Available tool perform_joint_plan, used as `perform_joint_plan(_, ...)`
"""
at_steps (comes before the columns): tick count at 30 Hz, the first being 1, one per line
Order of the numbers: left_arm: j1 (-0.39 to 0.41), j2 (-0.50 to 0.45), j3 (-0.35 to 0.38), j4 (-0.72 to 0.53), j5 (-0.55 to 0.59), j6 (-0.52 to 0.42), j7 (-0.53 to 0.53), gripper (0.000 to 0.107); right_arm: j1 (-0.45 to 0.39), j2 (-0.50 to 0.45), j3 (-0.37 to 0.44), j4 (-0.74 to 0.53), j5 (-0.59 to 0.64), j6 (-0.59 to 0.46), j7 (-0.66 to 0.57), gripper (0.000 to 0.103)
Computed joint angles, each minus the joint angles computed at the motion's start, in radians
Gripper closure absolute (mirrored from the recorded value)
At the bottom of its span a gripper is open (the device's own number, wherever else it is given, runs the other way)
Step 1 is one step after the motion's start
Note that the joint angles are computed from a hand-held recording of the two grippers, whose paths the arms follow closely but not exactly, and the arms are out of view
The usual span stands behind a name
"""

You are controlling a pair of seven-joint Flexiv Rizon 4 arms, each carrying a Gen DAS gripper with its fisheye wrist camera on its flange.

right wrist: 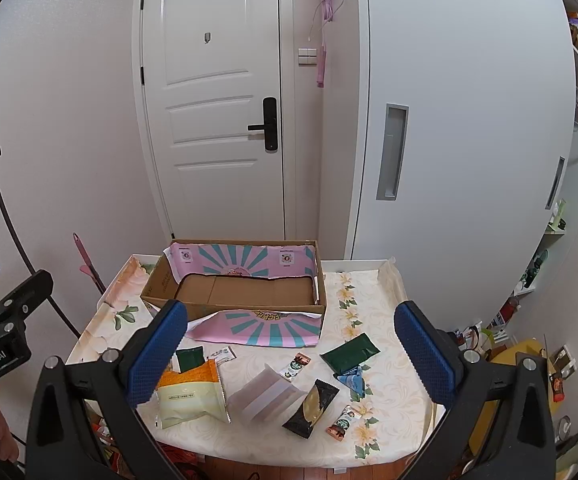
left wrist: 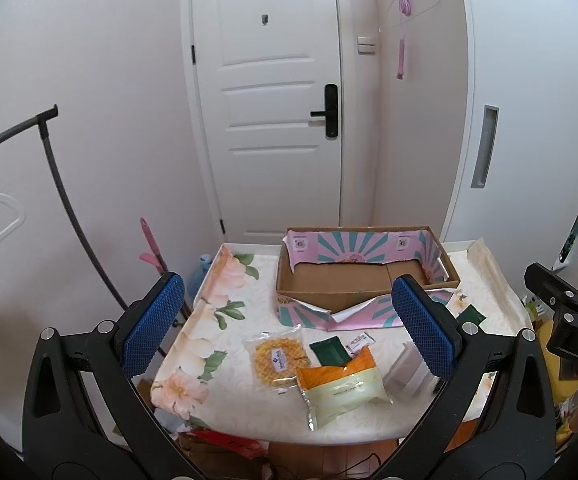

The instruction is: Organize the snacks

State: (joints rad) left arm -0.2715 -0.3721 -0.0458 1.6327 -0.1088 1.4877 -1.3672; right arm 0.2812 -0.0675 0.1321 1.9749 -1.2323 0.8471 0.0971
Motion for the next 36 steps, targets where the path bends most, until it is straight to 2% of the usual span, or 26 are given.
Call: perform_joint_plan(36,0.008,0.002,-0.011,0.004,-0.010,-0.005,0.009,0.004,0.001,0.000,0.000,0.000,0.004,0.000,0.000,0.000)
